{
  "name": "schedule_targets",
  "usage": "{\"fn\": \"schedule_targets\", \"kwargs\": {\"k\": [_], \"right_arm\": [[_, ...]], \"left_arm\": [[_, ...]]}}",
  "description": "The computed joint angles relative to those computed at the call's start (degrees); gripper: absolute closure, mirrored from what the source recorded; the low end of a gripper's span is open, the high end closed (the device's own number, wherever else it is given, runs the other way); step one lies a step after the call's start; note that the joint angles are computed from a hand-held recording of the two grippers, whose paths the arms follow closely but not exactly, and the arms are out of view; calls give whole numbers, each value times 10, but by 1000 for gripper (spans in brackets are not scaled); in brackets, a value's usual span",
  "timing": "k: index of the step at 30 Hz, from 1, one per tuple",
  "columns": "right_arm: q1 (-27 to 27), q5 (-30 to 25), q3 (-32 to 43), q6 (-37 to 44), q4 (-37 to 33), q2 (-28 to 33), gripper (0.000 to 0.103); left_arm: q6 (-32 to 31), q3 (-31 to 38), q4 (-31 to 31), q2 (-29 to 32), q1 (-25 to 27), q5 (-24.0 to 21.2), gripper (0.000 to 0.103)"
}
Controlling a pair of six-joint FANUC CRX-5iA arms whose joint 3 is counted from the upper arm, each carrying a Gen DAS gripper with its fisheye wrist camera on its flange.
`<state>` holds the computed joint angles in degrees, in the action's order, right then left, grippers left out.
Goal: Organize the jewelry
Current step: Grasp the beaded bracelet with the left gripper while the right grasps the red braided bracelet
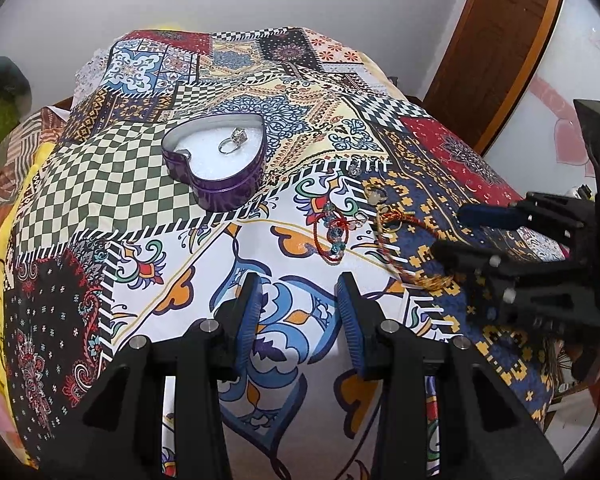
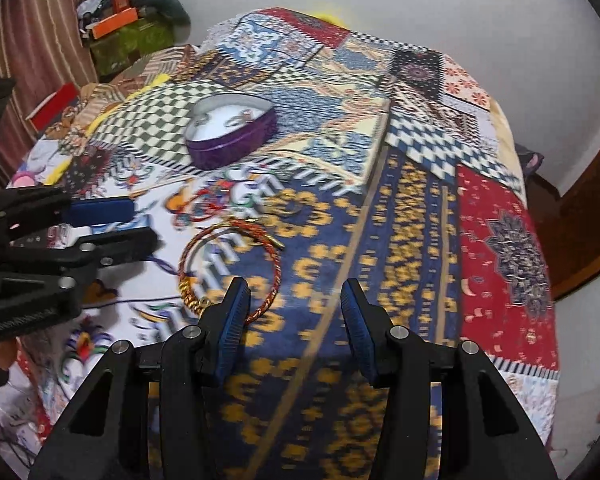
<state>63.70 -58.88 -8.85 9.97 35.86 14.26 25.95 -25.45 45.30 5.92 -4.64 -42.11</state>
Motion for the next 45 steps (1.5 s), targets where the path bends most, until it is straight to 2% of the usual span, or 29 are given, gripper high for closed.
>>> {"fn": "schedule_targets", "kwargs": {"k": [3, 10, 22, 26, 28, 30, 31, 36, 45], "right_arm": [[-7, -6, -12, -4, 0, -10, 59], [-22, 18, -16, 4, -9, -22, 59], [-33, 44, 6, 59, 8, 12, 60], [-37, 67, -8, 52, 10, 6, 72], [-38, 72, -11, 45, 11, 4, 79], [-38, 75, -15, 40, 13, 3, 93], [-37, 71, -14, 39, 14, 3, 95], [-31, 59, -15, 22, 23, 3, 99], [-17, 52, -27, -20, 42, -22, 100]], "left_arm": [[-5, 3, 5, 4, -3, -1, 65], [-23, 13, 18, 16, -11, -5, 65], [-55, 20, 39, 36, -32, 13, 66], [-77, 13, 57, 37, -38, 24, 76], [-78, 15, 60, 41, -39, 22, 87], [-79, 17, 63, 43, -38, 15, 96], [-79, 17, 63, 43, -39, 16, 96], [-86, 4, 72, 31, -42, 26, 96], [-94, -24, 92, -4, -30, 26, 96]]}}
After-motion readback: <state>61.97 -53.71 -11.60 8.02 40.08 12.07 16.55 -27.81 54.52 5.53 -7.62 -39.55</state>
